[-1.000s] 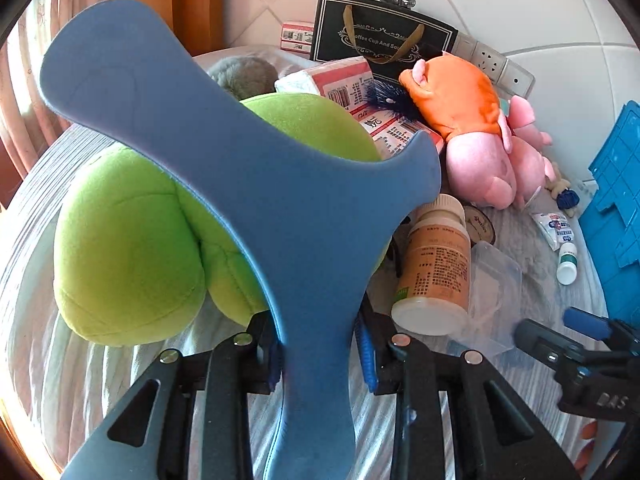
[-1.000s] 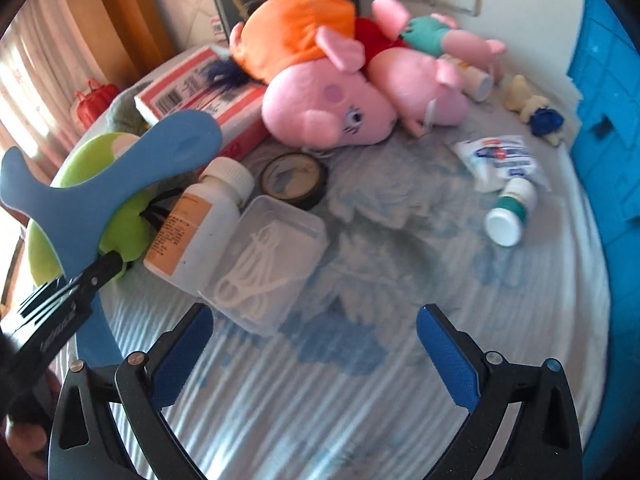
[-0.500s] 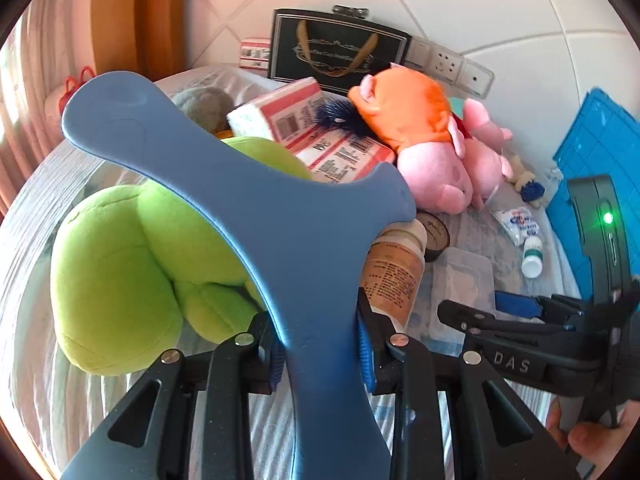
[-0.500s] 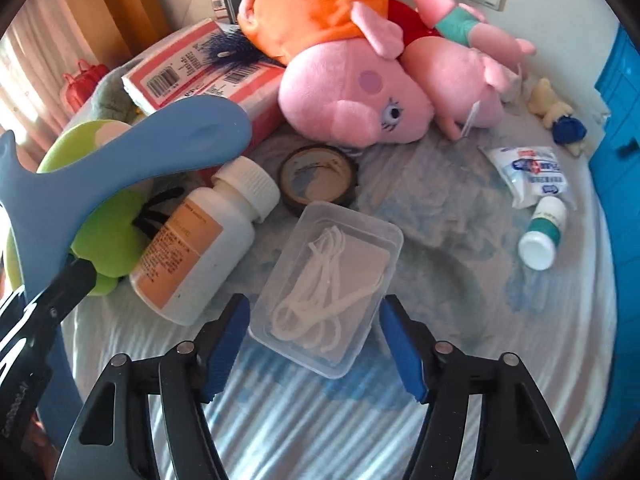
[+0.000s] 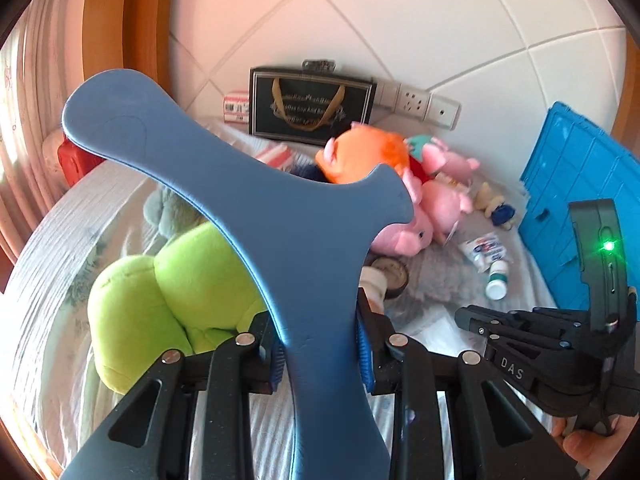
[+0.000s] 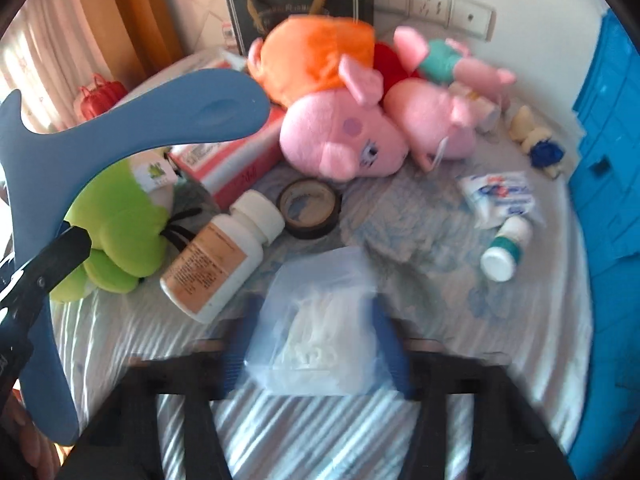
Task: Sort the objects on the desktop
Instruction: 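Lift the blue toy with the left tool while the right tool grasps the clear floss box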
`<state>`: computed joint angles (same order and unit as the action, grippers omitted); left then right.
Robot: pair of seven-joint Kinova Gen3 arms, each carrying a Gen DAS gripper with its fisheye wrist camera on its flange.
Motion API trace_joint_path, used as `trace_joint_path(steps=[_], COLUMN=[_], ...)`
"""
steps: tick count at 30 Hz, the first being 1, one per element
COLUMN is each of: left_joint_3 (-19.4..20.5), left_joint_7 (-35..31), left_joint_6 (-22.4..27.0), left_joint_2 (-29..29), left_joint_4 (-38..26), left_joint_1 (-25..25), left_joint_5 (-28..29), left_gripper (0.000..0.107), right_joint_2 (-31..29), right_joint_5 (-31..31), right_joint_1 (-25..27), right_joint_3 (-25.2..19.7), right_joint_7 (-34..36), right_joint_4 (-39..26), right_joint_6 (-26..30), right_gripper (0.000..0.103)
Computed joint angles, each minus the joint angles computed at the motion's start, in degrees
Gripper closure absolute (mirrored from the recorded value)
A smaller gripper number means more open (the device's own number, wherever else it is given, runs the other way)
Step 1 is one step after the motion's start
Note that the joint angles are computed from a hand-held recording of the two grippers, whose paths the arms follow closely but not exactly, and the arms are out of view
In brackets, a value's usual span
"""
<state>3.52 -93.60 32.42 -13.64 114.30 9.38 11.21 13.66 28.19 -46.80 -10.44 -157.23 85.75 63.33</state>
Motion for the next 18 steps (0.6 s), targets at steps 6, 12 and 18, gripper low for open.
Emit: trace_joint_path(steps=[6, 12, 18], left_joint_3=[-0.6, -0.2, -1.4], left_joint_7=[-1.3, -1.4, -3.0], left_joint_6=[2.2, 4.5, 6.6], left_joint_2=[-2.6, -2.6, -2.3], left_joint_4=[-0.6, 3.0, 5.8], left_joint_1=[1.1, 0.8, 0.5], left_joint_5=[0.6, 0.7, 1.7], left_gripper=[0.080, 0.080, 0.080], right_joint_2=[-3.7, -3.3, 0.1], right_joint_5=[-0.2, -5.8, -7.6], right_joint_1=[0.2, 1.4, 0.7], right_joint_3=[-1.3, -3.0, -2.7], right_joint_7=[-2.2, 1.4, 3.8], right_joint_4=[0.4, 2.3, 2.9], right_joint_6=[3.2, 3.1, 2.2], right_gripper=[0.096, 0.036, 0.031])
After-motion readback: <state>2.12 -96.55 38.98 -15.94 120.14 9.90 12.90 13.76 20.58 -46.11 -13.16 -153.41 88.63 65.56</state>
